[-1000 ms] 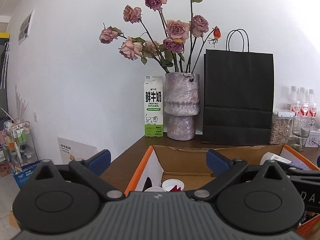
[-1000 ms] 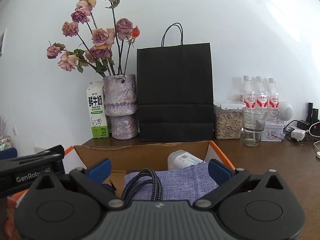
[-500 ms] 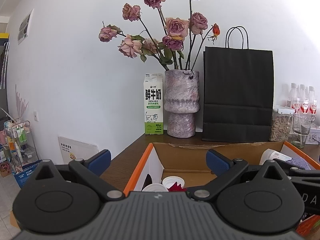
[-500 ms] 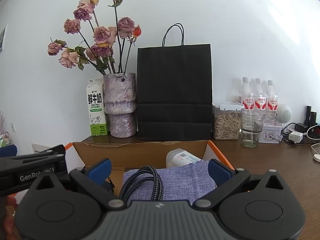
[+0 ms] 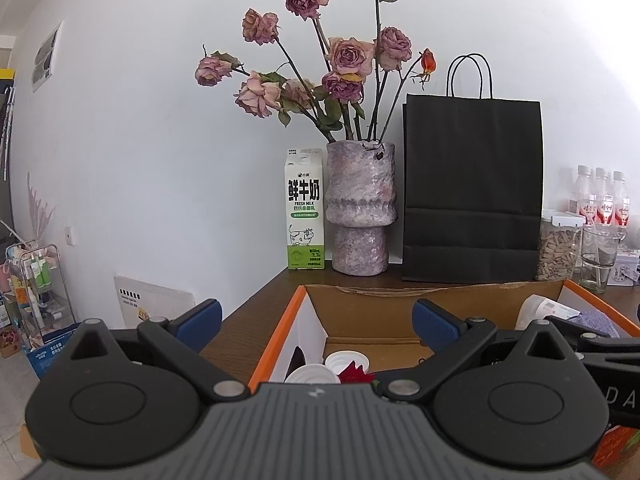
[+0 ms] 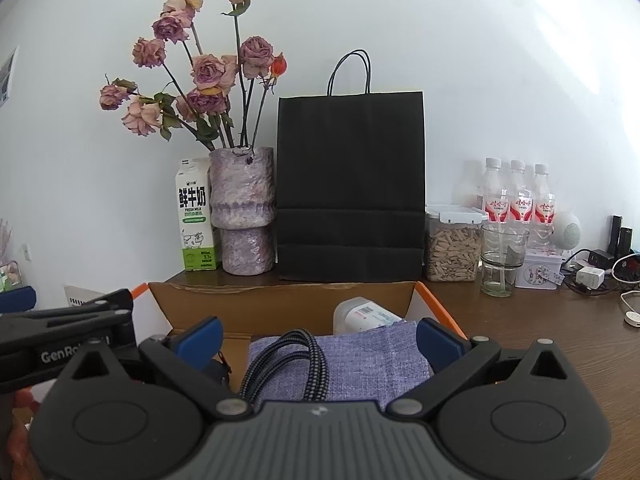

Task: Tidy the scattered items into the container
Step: 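Move both open tools back toward the tissue and USB cable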

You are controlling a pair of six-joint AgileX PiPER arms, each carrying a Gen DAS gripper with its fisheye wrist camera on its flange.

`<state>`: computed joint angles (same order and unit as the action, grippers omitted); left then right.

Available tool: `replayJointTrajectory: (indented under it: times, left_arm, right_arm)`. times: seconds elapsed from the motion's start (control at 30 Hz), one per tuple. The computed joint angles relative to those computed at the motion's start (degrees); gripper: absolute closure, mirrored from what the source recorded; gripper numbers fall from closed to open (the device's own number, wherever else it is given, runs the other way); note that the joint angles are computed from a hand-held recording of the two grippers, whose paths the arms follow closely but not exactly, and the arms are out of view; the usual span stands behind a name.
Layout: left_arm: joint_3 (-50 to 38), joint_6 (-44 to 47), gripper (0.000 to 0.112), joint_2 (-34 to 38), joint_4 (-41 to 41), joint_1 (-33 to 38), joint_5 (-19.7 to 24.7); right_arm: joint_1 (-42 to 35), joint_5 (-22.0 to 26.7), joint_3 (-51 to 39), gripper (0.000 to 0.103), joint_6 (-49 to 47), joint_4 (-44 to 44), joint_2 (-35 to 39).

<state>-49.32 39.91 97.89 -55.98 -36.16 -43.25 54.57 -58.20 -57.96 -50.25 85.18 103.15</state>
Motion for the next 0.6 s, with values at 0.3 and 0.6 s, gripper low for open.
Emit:
replayJointTrajectory:
  times: [0.3,0.6]
  left_arm:
    - [1.0,-0.8,0.009,1.0,0.0,-0.7,-0.2]
    - [6.2,-3.0,0.009,0.0,2.8,-2.0,-4.1]
  right_arm:
    - [1.8,-1.5,1.7,0.0,-0.2,0.3,-0.1]
    - [4.5,-3.2,4.6,0.0,0.3,0.9,-0.9]
